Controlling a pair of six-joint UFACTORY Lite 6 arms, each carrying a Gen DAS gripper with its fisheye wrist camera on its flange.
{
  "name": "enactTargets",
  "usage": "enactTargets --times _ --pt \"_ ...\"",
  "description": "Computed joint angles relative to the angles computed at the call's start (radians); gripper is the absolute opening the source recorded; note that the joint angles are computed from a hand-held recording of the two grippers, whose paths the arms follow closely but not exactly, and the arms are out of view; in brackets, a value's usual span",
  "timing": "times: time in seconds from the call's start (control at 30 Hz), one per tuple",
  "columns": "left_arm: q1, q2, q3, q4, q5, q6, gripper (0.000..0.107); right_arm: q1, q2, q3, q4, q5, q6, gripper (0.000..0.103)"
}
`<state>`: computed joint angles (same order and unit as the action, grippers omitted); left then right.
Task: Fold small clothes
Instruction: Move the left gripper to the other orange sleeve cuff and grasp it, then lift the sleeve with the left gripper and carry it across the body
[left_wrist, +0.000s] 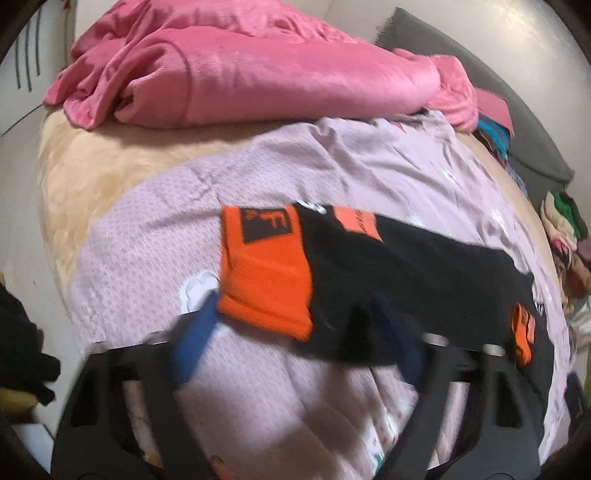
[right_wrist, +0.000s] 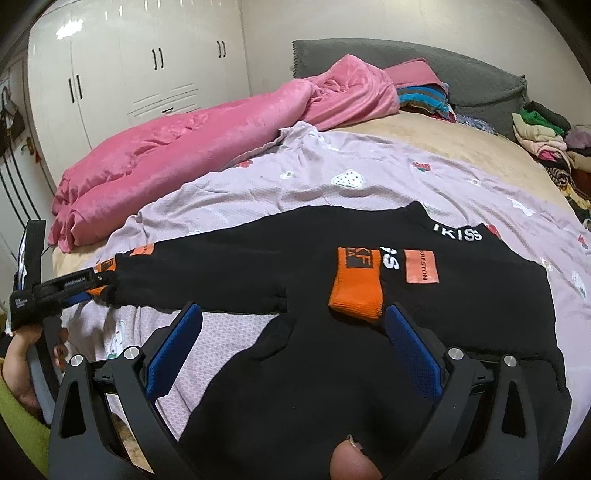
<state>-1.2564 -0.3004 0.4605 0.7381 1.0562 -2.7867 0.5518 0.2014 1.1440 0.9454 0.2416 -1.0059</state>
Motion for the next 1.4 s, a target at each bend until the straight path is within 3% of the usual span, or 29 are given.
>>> enactTargets --times 0.1,0.13,0.37,0.53,0.7,0.9,1.4 --pt "0.003 -0.060 -0.045 0.023 0.013 -0.036 0.012 -0.019 -0.002 -0.007 0.034 0.006 -0.032 0.099" --pt "-0.013 -0.096 -0.063 0.040 0.029 -0.063 0.009 -0.029 -0.005 -0.011 0.044 0.008 -0.042 0.099" --pt "-0.073 -0.092 0.099 0.107 0.219 0.019 0.007 -0.101 -0.023 -0.031 0.146 0.035 -0.127 0.099" --pt "-0.038 0.003 0.290 0.191 0.267 0.165 0.007 -0.174 -0.056 -0.056 0.224 0.069 -0.206 0.099" --pt "0.037 0.141 0.517 0.272 0.252 0.334 0.007 -0.269 -0.081 -0.069 0.270 0.119 -0.252 0.099" --pt "0.135 0.323 0.786 0.334 0.161 0.516 0.006 -0.404 -0.095 -0.079 0.316 0.184 -0.296 0.099" --pt "0.214 0.799 1.468 0.314 0.048 0.894 0.006 -0.673 -0.063 -0.056 0.381 0.338 -0.374 0.099"
